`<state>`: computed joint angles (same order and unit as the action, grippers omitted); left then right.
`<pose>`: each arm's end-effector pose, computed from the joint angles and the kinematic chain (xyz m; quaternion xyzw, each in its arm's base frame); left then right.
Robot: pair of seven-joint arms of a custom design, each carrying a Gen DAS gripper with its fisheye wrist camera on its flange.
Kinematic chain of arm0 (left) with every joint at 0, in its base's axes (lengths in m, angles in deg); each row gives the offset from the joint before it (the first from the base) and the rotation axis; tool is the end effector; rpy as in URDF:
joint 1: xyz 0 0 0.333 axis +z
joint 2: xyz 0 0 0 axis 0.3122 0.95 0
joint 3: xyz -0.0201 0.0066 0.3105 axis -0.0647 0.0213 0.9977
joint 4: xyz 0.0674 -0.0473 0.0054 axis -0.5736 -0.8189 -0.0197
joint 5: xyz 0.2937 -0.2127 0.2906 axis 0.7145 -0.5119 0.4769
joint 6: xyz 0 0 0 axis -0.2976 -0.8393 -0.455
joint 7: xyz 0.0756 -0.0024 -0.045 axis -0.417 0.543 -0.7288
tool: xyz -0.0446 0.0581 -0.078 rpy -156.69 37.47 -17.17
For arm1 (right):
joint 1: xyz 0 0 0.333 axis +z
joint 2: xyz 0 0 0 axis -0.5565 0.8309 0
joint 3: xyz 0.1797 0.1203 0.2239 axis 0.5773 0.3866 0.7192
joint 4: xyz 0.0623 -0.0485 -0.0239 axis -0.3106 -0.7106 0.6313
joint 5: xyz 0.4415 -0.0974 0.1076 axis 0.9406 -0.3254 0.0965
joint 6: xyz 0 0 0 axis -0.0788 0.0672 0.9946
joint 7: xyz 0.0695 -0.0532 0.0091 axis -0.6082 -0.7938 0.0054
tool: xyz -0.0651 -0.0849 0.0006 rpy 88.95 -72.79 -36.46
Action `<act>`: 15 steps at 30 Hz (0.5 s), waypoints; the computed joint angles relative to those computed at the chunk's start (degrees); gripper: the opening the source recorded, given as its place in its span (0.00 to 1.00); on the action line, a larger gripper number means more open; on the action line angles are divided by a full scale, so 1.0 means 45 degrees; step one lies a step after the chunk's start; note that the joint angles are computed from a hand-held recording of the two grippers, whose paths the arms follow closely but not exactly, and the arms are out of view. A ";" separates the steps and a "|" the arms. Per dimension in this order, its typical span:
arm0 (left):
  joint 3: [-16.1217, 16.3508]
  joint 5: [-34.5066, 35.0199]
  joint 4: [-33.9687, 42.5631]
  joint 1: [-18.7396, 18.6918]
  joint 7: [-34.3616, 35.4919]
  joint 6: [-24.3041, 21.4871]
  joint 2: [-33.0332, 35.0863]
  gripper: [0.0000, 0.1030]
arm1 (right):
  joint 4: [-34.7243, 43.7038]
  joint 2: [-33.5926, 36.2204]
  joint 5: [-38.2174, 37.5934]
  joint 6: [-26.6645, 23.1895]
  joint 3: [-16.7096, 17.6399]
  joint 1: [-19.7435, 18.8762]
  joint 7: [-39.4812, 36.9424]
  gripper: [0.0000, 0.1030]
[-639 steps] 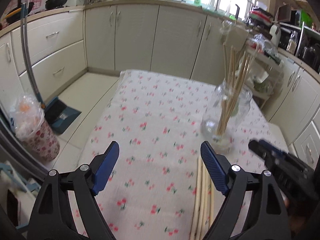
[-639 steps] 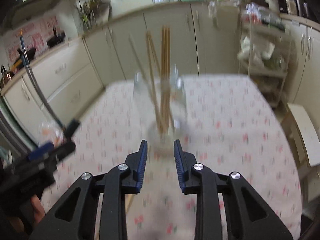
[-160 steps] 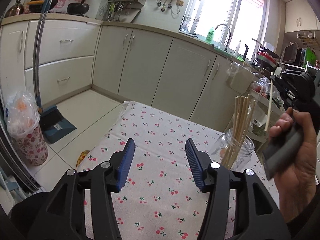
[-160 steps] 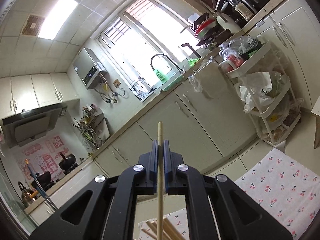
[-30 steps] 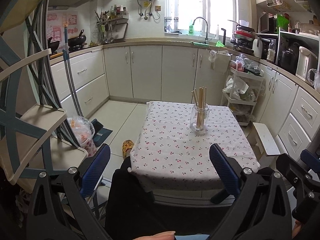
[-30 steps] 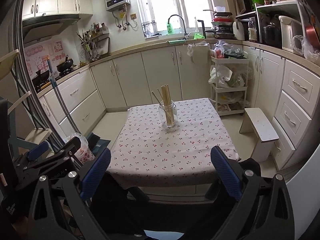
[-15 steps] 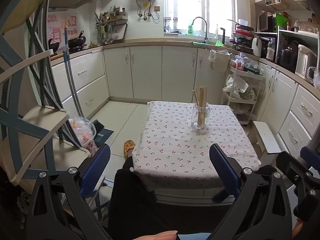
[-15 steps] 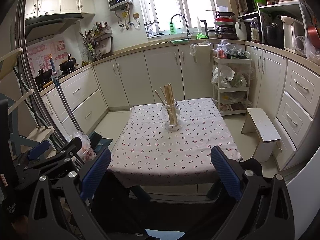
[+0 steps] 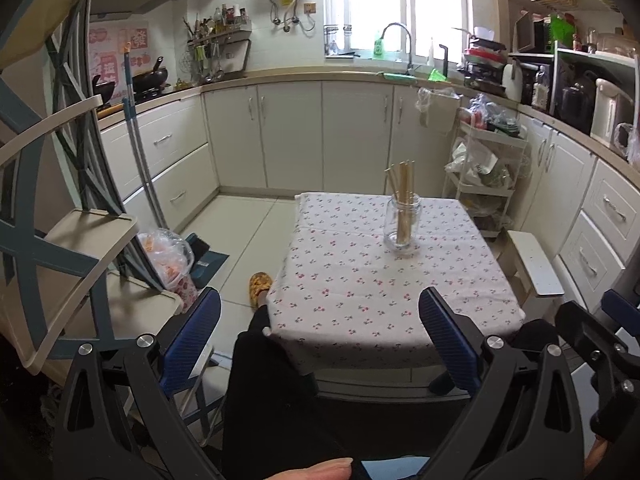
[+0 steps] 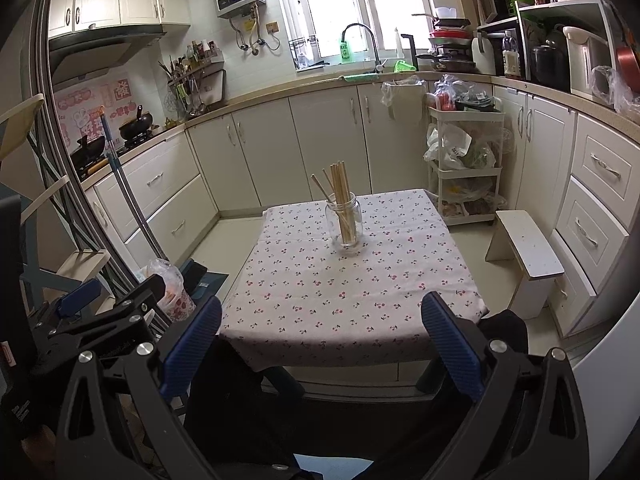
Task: Organize utensils
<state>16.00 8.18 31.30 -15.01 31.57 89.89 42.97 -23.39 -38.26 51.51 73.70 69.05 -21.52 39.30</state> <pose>0.6932 -0.4123 0.7213 -0.6750 0.5824 -0.2835 0.3533 0.6818 0.1931 0.7286 -0.6278 0.6242 -0.2310 0.4037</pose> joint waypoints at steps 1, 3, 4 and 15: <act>0.0010 -0.0022 0.0212 -0.0015 0.0013 -0.0128 0.0123 0.93 | -0.0024 -0.0019 -0.0020 0.0026 -0.0001 0.0005 -0.0006 0.93; 0.0066 0.0075 -0.0246 -0.0029 -0.0280 0.0042 -0.0168 0.93 | -0.0073 -0.0025 -0.0006 0.0104 -0.0016 -0.0014 -0.0050 0.93; 0.0076 0.0167 -0.0494 -0.0035 -0.0424 0.0139 -0.0325 0.93 | -0.0091 -0.0035 -0.0027 0.0114 -0.0015 -0.0007 -0.0031 0.93; -0.0254 0.0503 -0.1477 0.0100 -0.0789 0.0655 -0.0950 0.93 | -0.0437 -0.0319 -0.0371 0.0544 -0.0050 0.0055 0.0124 0.93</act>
